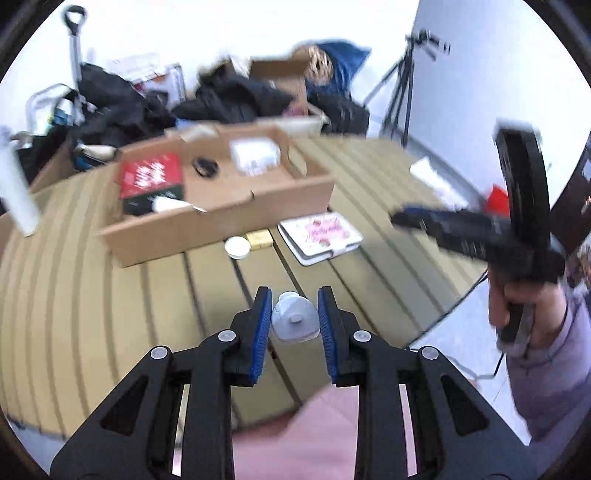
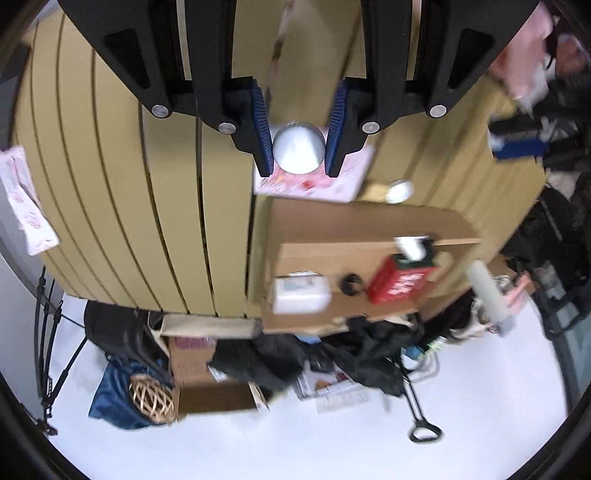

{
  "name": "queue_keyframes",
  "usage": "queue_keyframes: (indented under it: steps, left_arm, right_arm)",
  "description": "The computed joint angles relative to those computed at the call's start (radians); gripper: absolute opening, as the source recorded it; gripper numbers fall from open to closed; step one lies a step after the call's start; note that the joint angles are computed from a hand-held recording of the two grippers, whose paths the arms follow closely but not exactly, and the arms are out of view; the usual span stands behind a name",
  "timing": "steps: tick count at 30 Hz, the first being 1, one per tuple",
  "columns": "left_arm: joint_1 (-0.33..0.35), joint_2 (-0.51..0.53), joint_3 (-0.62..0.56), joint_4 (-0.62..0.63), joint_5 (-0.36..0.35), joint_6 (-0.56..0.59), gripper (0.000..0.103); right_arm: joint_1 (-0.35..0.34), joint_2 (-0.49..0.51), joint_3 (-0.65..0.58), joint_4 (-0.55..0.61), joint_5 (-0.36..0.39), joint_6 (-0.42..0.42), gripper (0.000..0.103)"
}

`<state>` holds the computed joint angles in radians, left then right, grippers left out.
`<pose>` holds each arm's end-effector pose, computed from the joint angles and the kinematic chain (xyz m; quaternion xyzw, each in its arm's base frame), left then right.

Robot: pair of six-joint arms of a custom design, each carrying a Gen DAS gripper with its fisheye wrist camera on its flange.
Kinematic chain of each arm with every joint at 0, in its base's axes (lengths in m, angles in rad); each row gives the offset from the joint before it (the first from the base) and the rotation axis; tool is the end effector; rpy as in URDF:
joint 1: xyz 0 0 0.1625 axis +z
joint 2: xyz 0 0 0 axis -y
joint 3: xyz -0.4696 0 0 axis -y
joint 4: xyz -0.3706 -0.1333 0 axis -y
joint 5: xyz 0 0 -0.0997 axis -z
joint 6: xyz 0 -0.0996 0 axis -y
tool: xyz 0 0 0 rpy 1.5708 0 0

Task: Organize objects
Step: 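Grasp the small white cap with the left tool while the right tool grasps a white round lid, then lower the cap and round lid into the cardboard tray and open both tools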

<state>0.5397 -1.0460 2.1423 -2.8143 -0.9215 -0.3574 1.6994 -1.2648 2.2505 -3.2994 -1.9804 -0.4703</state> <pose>-0.3422 -0.4306 0.1754 0.2903 0.8998 -0.2571 0.1999 0.1546 -0.4654 0.3015 0.1986 -0.8935 0.3180 0.2472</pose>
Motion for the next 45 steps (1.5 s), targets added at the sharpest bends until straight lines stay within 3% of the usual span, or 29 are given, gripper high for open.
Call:
queue_keyframes:
  steps: [4,9,15,18,23,25,27,31,32,35,37,38,39,41,43,45]
  left_arm:
    - [-0.070,-0.107,0.071,0.005,0.012,-0.091,0.022]
    - [-0.114,-0.162,0.101,0.019,0.030,-0.145,0.022]
    - [-0.070,-0.147,0.075,-0.039,-0.013,-0.084,0.022]
    - [-0.002,-0.114,0.003,-0.024,-0.045,-0.039,0.022]
    - [0.168,0.014,-0.261,0.118,-0.139,0.017,0.022]
    - [0.231,0.101,-0.400,0.186,-0.164,0.063,0.022]
    - [0.279,0.192,-0.531,0.255,-0.142,0.084,0.022]
    - [0.359,0.335,-0.731,0.404,-0.149,0.129,0.022]
    - [0.373,0.367,-0.770,0.435,-0.130,0.137,0.022]
    - [0.395,0.404,-0.803,0.446,-0.108,0.167,0.022]
    - [0.401,0.409,-0.798,0.440,-0.118,0.186,0.024]
    - [0.401,0.406,-0.786,0.428,-0.119,0.196,0.032]
    - [0.400,0.402,-0.773,0.409,-0.114,0.207,0.045]
    - [0.396,0.392,-0.748,0.384,-0.090,0.216,0.052]
    - [0.386,0.372,-0.737,0.405,-0.074,0.192,0.052]
    - [0.370,0.338,-0.727,0.444,-0.072,0.151,0.052]
  right_arm:
    - [0.081,-0.110,0.131,-0.009,-0.020,0.045,0.031]
    - [0.174,-0.149,0.200,-0.004,-0.079,0.055,0.031]
    - [0.196,-0.148,0.200,0.003,-0.051,0.067,0.031]
    - [0.187,-0.121,0.142,0.028,-0.007,0.052,0.031]
    - [0.149,-0.006,-0.064,0.091,0.112,0.023,0.031]
    - [0.124,0.077,-0.212,0.197,0.144,0.045,0.031]
    - [0.099,0.169,-0.360,0.304,0.166,0.079,0.031]
    - [0.059,0.337,-0.606,0.474,0.163,0.149,0.031]
    - [0.054,0.387,-0.669,0.509,0.126,0.155,0.031]
    - [0.042,0.494,-0.793,0.574,0.031,0.149,0.031]
    - [0.029,0.521,-0.827,0.609,0.027,0.155,0.031]
    - [0.024,0.536,-0.846,0.634,0.016,0.160,0.031]
    - [0.024,0.547,-0.860,0.645,-0.003,0.161,0.033]
    - [0.024,0.556,-0.875,0.676,-0.033,0.164,0.049]
    - [0.018,0.525,-0.842,0.657,0.024,0.163,0.064]
    - [0.030,0.487,-0.806,0.634,0.030,0.162,0.067]
